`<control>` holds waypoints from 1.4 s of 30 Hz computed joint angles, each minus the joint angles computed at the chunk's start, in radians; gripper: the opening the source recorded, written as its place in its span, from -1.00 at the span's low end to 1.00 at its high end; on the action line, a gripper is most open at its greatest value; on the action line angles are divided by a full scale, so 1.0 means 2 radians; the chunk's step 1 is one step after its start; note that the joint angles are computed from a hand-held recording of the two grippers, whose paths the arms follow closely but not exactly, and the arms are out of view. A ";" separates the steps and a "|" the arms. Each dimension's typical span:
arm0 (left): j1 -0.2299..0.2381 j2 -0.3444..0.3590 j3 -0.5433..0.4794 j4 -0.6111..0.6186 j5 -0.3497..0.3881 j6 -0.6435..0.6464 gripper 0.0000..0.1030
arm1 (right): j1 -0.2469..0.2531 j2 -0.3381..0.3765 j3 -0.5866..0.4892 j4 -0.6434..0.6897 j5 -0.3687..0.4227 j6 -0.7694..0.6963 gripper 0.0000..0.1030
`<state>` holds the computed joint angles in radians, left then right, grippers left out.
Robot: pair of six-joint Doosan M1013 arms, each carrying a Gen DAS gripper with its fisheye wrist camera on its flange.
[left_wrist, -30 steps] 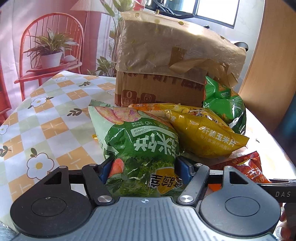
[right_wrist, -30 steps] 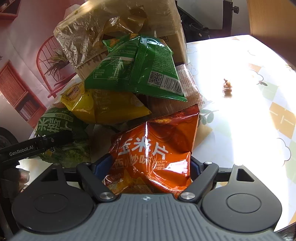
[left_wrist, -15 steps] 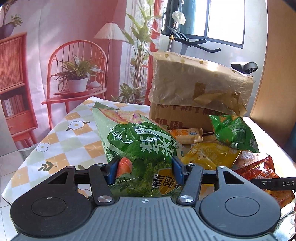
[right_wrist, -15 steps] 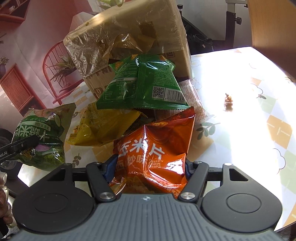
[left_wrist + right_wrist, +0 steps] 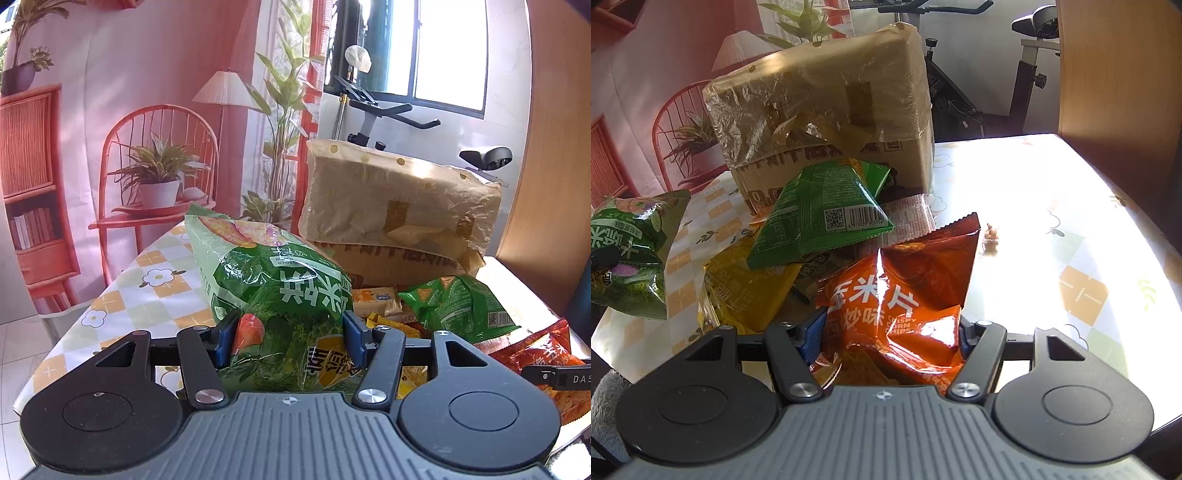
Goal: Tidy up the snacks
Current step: 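Carry both bags over the box and open both tools to drop them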
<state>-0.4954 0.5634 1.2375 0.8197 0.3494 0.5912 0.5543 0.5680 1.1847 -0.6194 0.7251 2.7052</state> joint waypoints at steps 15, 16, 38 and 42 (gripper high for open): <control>-0.002 0.009 -0.022 0.072 -0.012 -0.055 0.16 | -0.002 -0.015 0.003 -0.136 -0.006 0.099 0.25; -0.001 0.010 -0.024 0.077 -0.013 -0.058 0.16 | -0.002 -0.014 0.002 -0.142 -0.004 0.103 0.25; -0.001 0.081 -0.196 -0.044 0.004 0.131 0.17 | -0.035 0.032 -0.115 -0.175 -0.047 0.052 0.25; 0.001 0.117 -0.275 -0.125 0.023 0.238 0.17 | -0.044 0.058 -0.170 -0.149 -0.058 -0.005 0.25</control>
<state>-0.4929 0.7969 0.6880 0.5697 0.3955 1.0670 0.4664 0.6831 0.8451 -0.9182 0.6098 2.6952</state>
